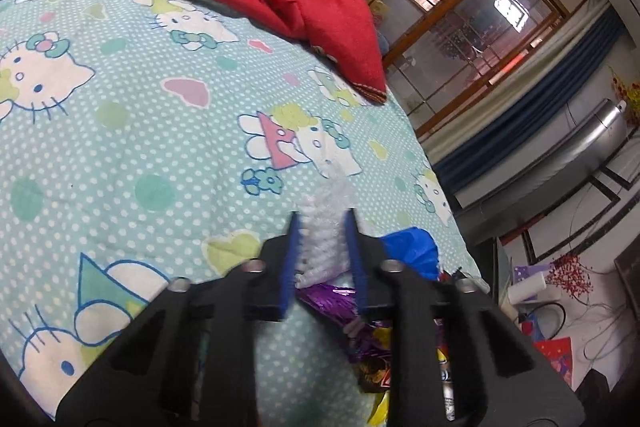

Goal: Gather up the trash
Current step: 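Grasp the white plastic bag with the left tool while the right tool grasps the white-yellow snack bag, then carry the white bag and snack bag with both tools over the bin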

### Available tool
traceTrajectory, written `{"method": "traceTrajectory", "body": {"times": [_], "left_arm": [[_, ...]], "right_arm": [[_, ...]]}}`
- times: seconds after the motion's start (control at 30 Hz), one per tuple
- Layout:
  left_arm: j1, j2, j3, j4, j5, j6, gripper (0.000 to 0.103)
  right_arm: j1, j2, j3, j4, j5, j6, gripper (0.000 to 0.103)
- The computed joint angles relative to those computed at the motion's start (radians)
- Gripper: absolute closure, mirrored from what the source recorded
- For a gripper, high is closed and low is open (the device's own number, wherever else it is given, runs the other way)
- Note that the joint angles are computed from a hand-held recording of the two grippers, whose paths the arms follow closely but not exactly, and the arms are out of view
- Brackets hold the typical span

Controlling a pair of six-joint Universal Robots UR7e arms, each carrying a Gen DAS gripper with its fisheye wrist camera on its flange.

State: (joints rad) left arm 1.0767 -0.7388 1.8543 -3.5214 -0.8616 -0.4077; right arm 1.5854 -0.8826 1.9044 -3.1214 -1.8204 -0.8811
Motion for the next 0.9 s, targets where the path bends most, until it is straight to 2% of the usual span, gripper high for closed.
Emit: {"method": "traceTrajectory", "body": {"times": [0.13, 0.3, 0.37, 0.5, 0.63, 0.9], "left_arm": [[-0.019, 0.010, -0.006, -0.055, 0.021, 0.062, 0.093], [-0.068, 0.030, -0.006, -0.196, 0.093, 0.204, 0.094], [-0.090, 0.038, -0.007, -0.265, 0.118, 0.275, 0.094], [-0.117, 0.043, -0.012, -0.337, 0.136, 0.345, 0.094], [-0.133, 0.043, -0.015, -0.345, 0.128, 0.372, 0.094], [-0.163, 0.053, -0.020, -0.346, 0.113, 0.411, 0.094]], "right_arm": [[-0.002, -0.018, 0.023, -0.036, -0.002, -0.008, 0.069], [-0.007, -0.041, 0.042, -0.087, 0.002, 0.000, 0.072], [-0.011, -0.052, 0.046, -0.094, 0.007, 0.006, 0.074], [-0.023, -0.079, 0.050, -0.089, 0.018, 0.031, 0.077], [-0.033, -0.106, 0.057, -0.080, 0.042, 0.049, 0.080], [-0.039, -0.145, 0.063, -0.089, 0.085, 0.075, 0.081]]}}
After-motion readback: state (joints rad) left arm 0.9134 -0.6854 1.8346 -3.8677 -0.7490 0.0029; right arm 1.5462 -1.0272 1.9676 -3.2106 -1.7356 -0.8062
